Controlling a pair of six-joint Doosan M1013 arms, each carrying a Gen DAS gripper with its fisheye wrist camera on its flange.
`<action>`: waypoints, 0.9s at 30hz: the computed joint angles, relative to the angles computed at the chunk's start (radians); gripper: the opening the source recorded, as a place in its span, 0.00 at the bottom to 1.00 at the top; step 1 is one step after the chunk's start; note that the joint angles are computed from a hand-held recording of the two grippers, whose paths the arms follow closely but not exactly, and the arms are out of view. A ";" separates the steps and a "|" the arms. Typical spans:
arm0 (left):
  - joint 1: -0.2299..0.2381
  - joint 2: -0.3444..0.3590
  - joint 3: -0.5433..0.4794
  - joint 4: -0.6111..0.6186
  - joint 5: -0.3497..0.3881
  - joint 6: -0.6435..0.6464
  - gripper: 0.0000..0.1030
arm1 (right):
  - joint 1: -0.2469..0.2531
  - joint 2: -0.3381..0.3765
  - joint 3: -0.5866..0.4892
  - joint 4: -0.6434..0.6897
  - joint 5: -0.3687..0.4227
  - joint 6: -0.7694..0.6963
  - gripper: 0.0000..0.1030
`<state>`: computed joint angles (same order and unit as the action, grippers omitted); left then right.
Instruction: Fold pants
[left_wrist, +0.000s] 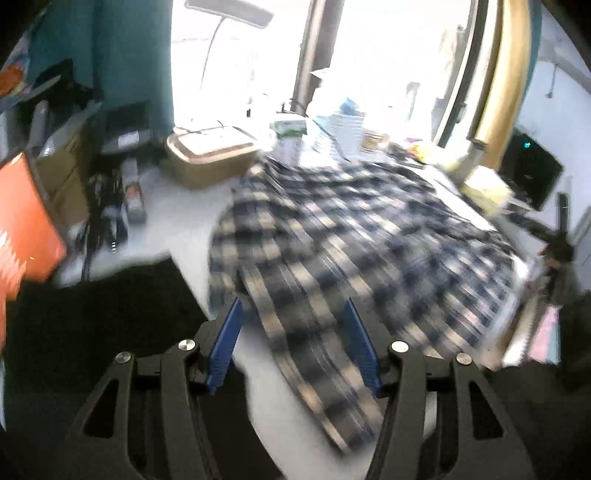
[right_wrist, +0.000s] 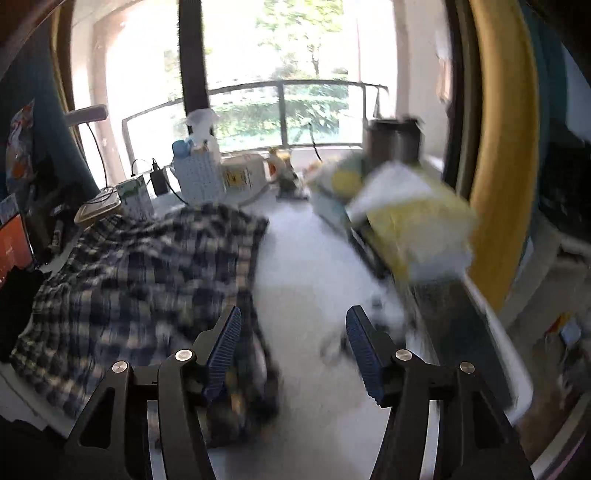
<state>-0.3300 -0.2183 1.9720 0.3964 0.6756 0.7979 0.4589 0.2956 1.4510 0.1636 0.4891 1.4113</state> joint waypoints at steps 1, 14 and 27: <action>0.023 0.026 -0.015 -0.005 -0.007 0.019 0.55 | 0.007 0.023 -0.041 -0.023 0.010 0.000 0.60; 0.242 0.298 -0.202 -0.194 -0.065 0.183 0.55 | 0.031 0.376 -0.596 0.048 0.338 -0.113 0.60; 0.224 0.336 -0.230 -0.335 -0.051 0.387 0.55 | 0.057 0.637 -0.993 0.004 0.694 -0.111 0.50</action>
